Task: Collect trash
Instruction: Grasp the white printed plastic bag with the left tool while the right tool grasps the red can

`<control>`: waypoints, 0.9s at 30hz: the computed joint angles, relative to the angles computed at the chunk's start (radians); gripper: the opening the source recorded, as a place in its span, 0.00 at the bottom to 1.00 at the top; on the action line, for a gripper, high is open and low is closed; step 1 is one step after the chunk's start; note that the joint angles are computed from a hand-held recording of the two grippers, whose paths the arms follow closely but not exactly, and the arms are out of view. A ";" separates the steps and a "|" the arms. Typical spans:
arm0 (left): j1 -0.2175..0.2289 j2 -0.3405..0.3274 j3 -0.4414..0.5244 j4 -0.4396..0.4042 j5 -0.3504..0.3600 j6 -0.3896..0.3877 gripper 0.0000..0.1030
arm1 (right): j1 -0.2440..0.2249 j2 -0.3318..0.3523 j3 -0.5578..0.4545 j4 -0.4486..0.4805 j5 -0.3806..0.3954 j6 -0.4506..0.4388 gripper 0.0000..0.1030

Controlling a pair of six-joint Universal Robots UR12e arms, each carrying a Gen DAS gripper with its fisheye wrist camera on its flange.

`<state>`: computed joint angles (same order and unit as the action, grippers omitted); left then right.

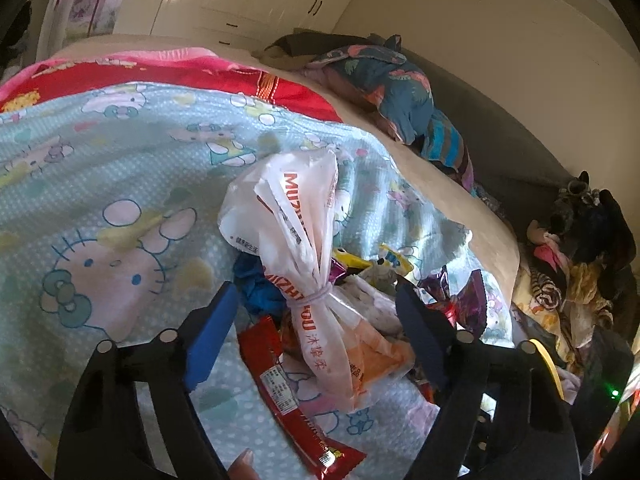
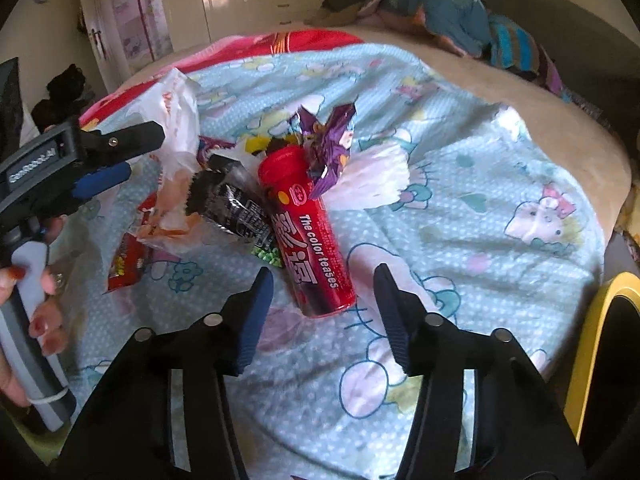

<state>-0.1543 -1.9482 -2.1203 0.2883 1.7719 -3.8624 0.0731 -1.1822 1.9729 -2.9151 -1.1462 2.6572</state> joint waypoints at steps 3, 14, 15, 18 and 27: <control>0.009 -0.004 0.004 -0.015 -0.021 -0.013 0.69 | 0.005 0.007 -0.014 0.038 -0.005 -0.004 0.39; 0.011 -0.012 0.020 -0.077 -0.072 -0.039 0.56 | -0.020 0.001 -0.004 0.051 0.077 0.008 0.28; 0.009 -0.011 0.019 -0.077 -0.076 -0.033 0.56 | -0.025 -0.002 0.002 0.048 0.089 0.016 0.28; -0.005 -0.009 0.023 -0.093 -0.060 -0.003 0.56 | -0.039 -0.014 0.016 0.042 0.110 0.040 0.28; -0.035 0.004 0.029 -0.164 -0.006 0.008 0.34 | -0.079 -0.052 0.073 -0.020 0.158 0.067 0.27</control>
<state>-0.1895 -1.9446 -2.0912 0.1248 1.7656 -3.8547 -0.0061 -1.2342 2.0464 -2.9355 -0.9884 2.7238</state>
